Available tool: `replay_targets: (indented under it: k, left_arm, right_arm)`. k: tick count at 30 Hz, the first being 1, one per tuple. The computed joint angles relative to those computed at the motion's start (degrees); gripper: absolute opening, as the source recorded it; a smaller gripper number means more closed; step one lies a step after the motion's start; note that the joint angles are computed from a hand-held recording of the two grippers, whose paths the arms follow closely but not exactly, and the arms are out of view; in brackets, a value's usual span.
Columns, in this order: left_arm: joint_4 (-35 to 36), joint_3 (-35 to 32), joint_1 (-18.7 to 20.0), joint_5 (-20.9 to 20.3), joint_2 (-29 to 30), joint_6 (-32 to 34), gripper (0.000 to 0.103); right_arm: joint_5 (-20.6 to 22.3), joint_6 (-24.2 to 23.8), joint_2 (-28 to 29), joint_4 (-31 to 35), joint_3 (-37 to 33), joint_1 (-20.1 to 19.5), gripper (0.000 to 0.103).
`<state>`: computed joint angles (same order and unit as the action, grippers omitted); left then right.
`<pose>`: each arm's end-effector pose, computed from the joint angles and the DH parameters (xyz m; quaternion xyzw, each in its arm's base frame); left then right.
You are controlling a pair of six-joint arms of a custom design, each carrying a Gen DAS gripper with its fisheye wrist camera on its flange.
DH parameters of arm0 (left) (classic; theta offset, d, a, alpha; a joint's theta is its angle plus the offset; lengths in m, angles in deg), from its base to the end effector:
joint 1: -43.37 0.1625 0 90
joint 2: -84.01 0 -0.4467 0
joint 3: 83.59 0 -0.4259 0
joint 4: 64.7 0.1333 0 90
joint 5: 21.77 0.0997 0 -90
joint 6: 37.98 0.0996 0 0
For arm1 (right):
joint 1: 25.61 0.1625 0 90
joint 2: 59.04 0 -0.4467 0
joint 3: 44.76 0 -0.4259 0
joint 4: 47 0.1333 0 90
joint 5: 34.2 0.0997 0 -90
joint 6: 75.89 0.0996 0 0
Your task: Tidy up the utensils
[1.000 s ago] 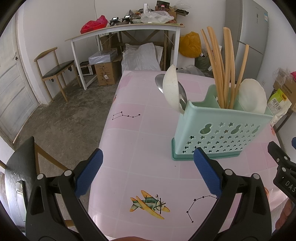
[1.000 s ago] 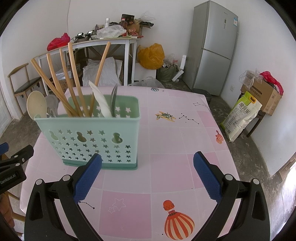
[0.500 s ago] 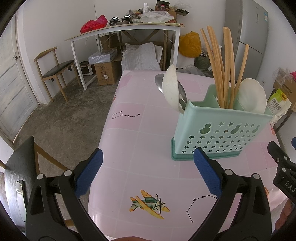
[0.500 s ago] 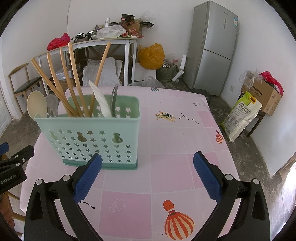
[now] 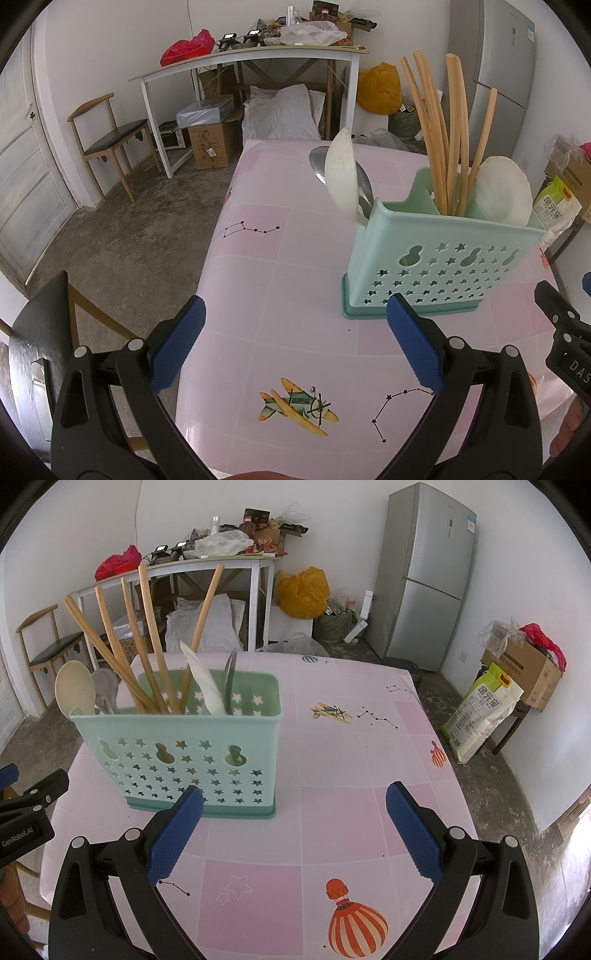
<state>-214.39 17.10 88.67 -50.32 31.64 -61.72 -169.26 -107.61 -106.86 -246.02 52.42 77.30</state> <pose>-0.3095 -0.6266 0.1712 0.1058 0.8503 -0.3563 0.3725 0.2150 -0.6570 0.2208 0.1279 -0.8137 0.3990 0.4030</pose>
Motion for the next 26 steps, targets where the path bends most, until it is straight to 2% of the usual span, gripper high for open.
replay_targets:
  k: [17, 26]
  left_arm:
    - [-1.0, 0.2, -0.1, -0.3, 0.7, 0.4, 0.094]
    - [1.0, 0.0, -0.3, -0.9, 0.8, -1.8, 0.094]
  right_arm:
    - [0.2, -0.6, 0.2, -0.1, -0.2, 0.1, 0.096]
    - [0.2, -0.4, 0.0, 0.7, -0.6, 0.2, 0.096]
